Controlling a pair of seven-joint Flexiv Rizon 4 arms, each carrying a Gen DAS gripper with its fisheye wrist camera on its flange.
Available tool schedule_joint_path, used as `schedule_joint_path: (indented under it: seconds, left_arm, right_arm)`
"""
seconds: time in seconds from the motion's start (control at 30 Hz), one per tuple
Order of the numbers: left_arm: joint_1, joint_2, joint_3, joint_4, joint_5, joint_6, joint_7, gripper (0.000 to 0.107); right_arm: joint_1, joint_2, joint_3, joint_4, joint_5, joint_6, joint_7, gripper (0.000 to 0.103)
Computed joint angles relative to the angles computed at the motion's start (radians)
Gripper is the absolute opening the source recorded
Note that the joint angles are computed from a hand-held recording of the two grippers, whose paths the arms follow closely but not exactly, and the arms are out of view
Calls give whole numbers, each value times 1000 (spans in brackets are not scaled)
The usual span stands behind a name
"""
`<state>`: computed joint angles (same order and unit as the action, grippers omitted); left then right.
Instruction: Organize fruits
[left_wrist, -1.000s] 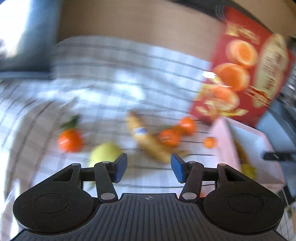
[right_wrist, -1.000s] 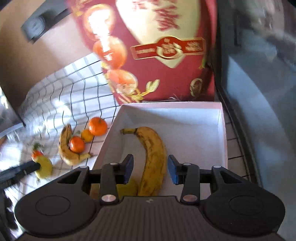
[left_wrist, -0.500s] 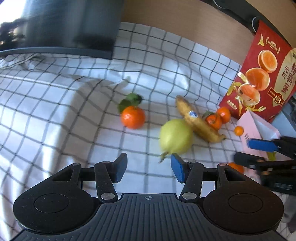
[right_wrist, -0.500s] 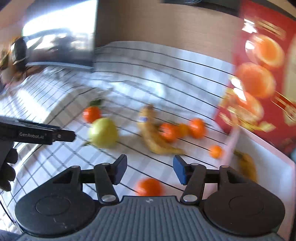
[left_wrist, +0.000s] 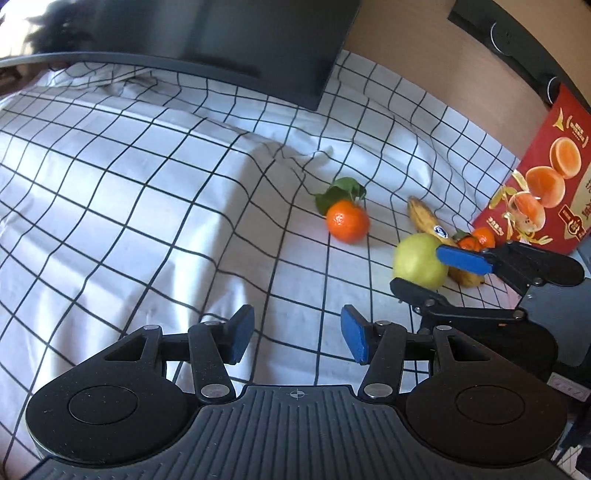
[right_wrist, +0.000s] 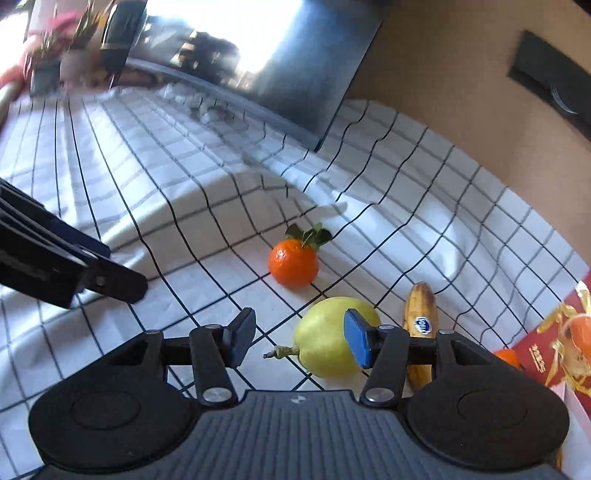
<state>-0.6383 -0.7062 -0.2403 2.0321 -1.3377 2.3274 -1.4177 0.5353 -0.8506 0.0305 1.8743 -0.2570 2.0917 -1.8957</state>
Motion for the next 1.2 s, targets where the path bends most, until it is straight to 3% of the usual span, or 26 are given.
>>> schedule_joint_path:
  seconds: [0.13, 0.23, 0.6, 0.83, 0.93, 1.1, 1.2]
  left_arm:
    - [6, 3, 8, 15, 33, -14, -20, 57]
    - [7, 2, 18, 14, 38, -27, -19, 57]
    - [14, -21, 55, -31, 94, -96, -11, 57]
    - [1, -25, 64, -50, 44, -107, 31, 57]
    - [13, -22, 56, -52, 52, -111, 35, 57]
    - [25, -26, 87, -93, 185, -166, 53, 57]
    - [33, -45, 115, -150, 296, -223, 69, 57]
  right_arm:
    - [-12, -13, -5, 10, -54, 27, -64, 69]
    - [35, -48, -56, -13, 2, 76, -129, 75]
    - [-15, -105, -46, -173, 42, -39, -17, 76]
    - [-51, -127, -24, -200, 18, -71, 70, 71]
    - [-101, -111, 27, -179, -14, -61, 115, 71]
    - [-239, -61, 145, -101, -104, -53, 233, 72]
    - [-293, -29, 172, -38, -128, -28, 305, 72]
